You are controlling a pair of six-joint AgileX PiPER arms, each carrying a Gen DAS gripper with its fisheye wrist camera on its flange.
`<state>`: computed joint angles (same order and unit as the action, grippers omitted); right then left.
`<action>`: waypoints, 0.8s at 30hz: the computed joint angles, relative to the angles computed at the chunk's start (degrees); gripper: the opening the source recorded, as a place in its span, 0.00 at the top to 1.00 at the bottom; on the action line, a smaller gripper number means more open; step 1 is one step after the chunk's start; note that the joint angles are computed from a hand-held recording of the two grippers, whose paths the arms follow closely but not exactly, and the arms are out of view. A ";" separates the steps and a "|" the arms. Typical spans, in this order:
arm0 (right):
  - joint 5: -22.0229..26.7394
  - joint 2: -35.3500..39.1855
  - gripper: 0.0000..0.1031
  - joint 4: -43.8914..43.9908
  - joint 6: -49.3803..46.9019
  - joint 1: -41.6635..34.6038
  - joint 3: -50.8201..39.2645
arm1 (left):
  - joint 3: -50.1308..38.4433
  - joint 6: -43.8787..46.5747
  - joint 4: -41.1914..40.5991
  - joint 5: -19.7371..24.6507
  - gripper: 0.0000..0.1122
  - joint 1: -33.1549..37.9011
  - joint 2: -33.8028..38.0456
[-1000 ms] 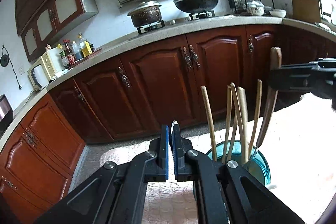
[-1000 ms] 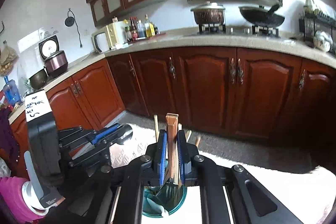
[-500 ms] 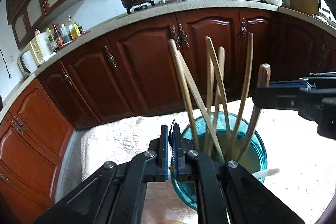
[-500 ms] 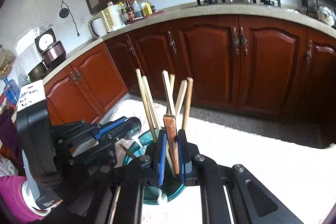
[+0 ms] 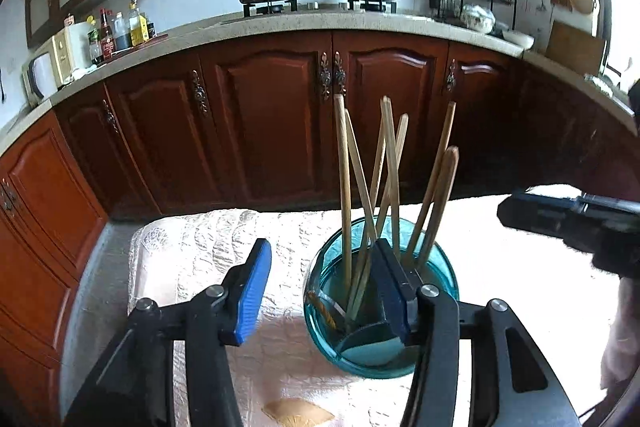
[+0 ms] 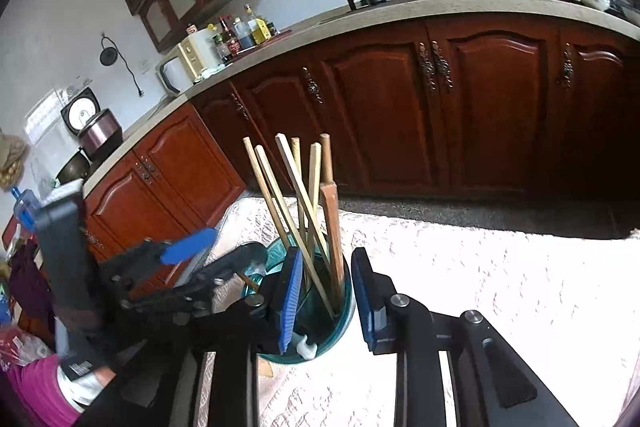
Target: Organize utensils
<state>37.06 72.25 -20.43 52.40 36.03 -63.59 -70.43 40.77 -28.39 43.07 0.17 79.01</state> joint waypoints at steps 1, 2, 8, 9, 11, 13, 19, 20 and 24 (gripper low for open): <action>0.70 -0.46 0.69 -1.85 2.15 1.04 0.45 | -0.39 0.65 -1.15 1.18 0.50 1.07 -0.33; 1.33 -0.76 0.68 -3.34 3.92 2.04 0.76 | -0.53 1.52 -2.86 2.44 0.48 2.54 -0.85; 7.87 -0.54 0.66 -13.58 15.58 10.61 1.05 | 1.99 5.02 -7.86 4.97 0.41 8.42 -4.73; 8.74 -0.41 0.66 -15.25 17.69 12.17 1.23 | 3.35 5.00 -7.61 4.32 0.41 8.82 -6.06; 10.35 0.19 0.65 -18.46 22.31 15.39 1.35 | 4.92 4.73 -7.48 4.51 0.41 9.79 -7.69; 12.09 1.05 0.65 -20.81 25.60 17.88 1.22 | 6.42 5.23 -8.37 5.29 0.41 11.09 -9.02; 17.98 3.25 0.55 -25.34 32.38 24.28 -0.32 | 10.25 6.50 -9.44 5.87 0.41 13.38 -12.98; 18.85 3.47 0.55 -25.93 33.17 25.14 -0.55 | 11.14 6.80 -9.66 5.72 0.41 13.86 -14.13; 21.28 3.81 0.53 -27.03 34.89 27.82 -1.57 | 12.08 7.61 -10.91 7.22 0.41 16.13 -15.93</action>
<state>58.34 76.05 -47.46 87.29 63.85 -65.17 -58.35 48.38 -39.30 50.29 16.30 63.08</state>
